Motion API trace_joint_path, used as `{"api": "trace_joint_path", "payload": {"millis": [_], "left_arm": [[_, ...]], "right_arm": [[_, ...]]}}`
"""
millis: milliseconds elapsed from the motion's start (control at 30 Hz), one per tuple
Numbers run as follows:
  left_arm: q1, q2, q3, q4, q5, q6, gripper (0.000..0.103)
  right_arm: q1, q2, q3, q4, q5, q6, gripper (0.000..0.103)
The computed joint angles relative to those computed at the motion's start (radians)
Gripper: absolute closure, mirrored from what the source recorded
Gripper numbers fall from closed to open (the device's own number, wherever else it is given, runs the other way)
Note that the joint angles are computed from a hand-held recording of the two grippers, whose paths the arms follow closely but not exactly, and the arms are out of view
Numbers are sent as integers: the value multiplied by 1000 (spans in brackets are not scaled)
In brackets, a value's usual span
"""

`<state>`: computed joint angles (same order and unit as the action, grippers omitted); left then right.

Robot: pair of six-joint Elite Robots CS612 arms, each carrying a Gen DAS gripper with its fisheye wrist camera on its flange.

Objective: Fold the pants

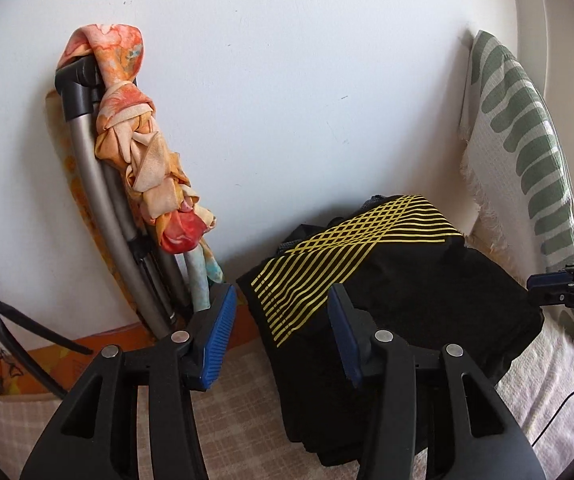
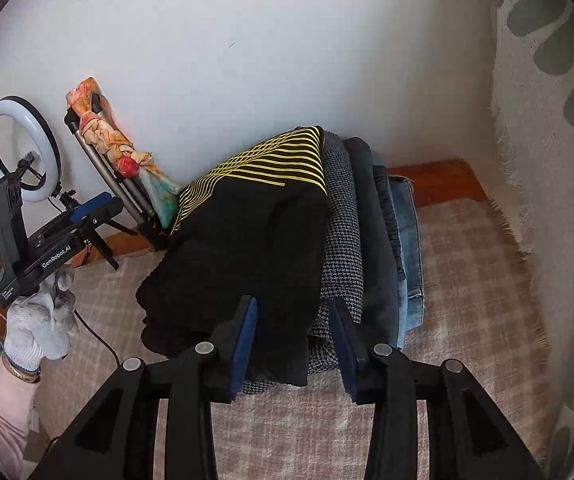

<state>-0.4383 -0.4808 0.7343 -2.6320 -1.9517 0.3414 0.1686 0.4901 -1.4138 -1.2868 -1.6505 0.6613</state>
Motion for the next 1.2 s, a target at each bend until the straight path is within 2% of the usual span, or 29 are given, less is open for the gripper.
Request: {"api": "trace_joint_path", "payload": {"millis": [33, 133, 200, 233, 300, 467, 533, 600, 767, 833, 900, 1000, 1100, 1200], "left_arm": [[3, -15, 22, 0, -8, 5, 57], [13, -58, 92, -2, -36, -2, 57], [26, -82, 129, 4, -64, -21, 57], [31, -92, 144, 6, -76, -33, 57], [43, -111, 169, 19, -94, -56, 56], [55, -168, 271, -33, -72, -46, 56], [57, -186, 305, -47, -81, -61, 56], [59, -213, 356, -90, -72, -65, 48], [67, -277, 465, -175, -89, -78, 40], [68, -299, 506, -220, -95, -78, 34], [68, -321, 547, -259, -85, -74, 29], [68, -350, 598, -286, -79, -74, 22], [69, -373, 645, -326, -68, -73, 22], [73, -390, 685, -363, -58, -87, 22]], "right_arm": [[15, -8, 16, 0, -57, -28, 63], [38, -29, 67, 14, -142, -101, 62], [51, -47, 104, 74, -223, -122, 63], [49, -49, 106, 106, -235, -118, 63], [41, -38, 91, 130, -215, -81, 63], [41, -29, 63, 187, -238, -31, 63], [50, -30, 53, 192, -258, -4, 63], [62, -33, 42, 191, -286, 15, 63], [113, -48, 30, 167, -354, 39, 62], [140, -54, 30, 150, -399, 46, 57], [165, -58, 28, 135, -441, 62, 44], [201, -61, 26, 107, -497, 89, 34], [232, -67, 34, 112, -549, 117, 23], [260, -72, 45, 124, -603, 149, 18]]}}
